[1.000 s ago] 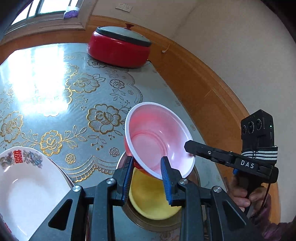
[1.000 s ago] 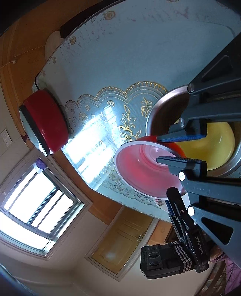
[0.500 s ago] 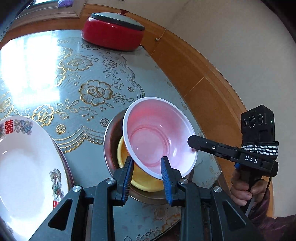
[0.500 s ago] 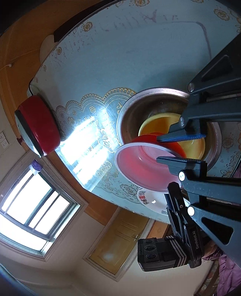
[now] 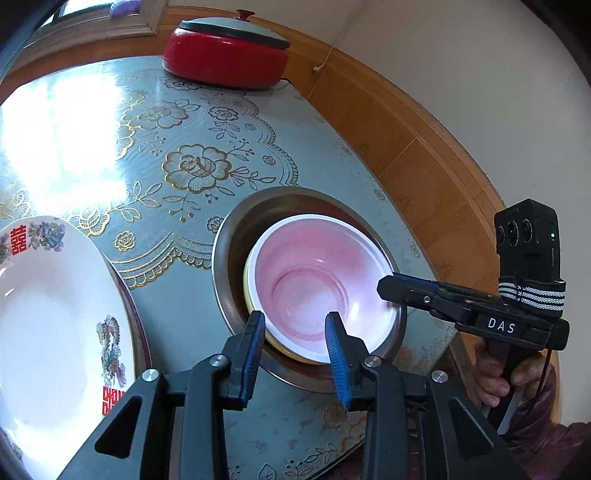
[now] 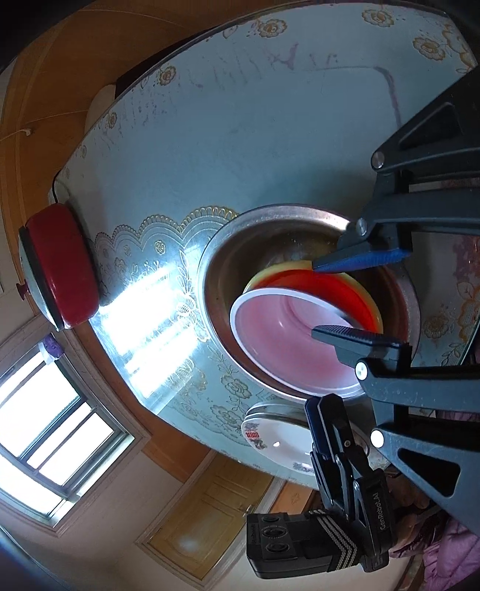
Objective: Organize plates and bowls
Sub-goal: 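Lower the red bowl into the yellow bowl and open both grippers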
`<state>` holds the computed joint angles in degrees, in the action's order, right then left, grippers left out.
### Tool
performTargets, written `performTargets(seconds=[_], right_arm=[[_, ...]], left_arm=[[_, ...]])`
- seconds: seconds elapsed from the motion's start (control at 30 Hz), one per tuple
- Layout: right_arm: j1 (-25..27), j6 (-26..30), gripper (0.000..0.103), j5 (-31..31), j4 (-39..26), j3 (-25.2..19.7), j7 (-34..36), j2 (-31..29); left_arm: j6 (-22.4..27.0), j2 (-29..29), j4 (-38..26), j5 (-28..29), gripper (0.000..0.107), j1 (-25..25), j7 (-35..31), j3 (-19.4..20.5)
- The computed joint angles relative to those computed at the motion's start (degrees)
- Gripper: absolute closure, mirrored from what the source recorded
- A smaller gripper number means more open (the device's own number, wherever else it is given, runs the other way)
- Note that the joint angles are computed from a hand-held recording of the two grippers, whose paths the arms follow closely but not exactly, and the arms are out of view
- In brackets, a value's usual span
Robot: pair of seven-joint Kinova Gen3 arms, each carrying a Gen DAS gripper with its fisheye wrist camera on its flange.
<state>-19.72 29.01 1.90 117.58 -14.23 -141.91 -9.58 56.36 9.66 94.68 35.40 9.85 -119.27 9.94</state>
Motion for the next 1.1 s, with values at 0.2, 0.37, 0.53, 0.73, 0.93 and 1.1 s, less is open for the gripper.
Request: performTargets(seconds=[0.2,0.37,0.53,0.73,0.93,1.1], right_arm=[[0.6,2.5,0.073,4.5,-1.1,-2.0,-3.4,1.1],[-0.5,4.3,0.073,7.9,-2.7,-2.0,-5.4,2.8],[-2.8,11.8,0.073,16.8,-7.0,-3.7,-10.0,6.0],[-7.3,17.5,0.073,19.1,-11.2,-0.5,-6.3,10.1],[-12.4,25.2,0.076,26.7,-14.8,0.4,-7.8,13.8],[-16.5,29.9,0.077,32.5,-16.6,1.2,-8.7,16.2]], left_arm=[[-3.8,-2.1,2.3,-1.8,0.072,1.1,-0.7,0.0],[-6.7,-3.8,4.2,-2.8,0.071,1.6,-0.7,-0.4],[-7.5,-4.4,5.2,-1.8,0.070,0.8,-0.9,-1.1],[-8.0,-4.1,5.3,-2.6,0.070,0.8,0.7,-1.3],[-8.6,-3.3,5.2,-3.5,0.069,1.0,2.0,-1.0],[-8.9,-2.1,4.7,-3.3,0.067,0.9,2.1,-0.6]])
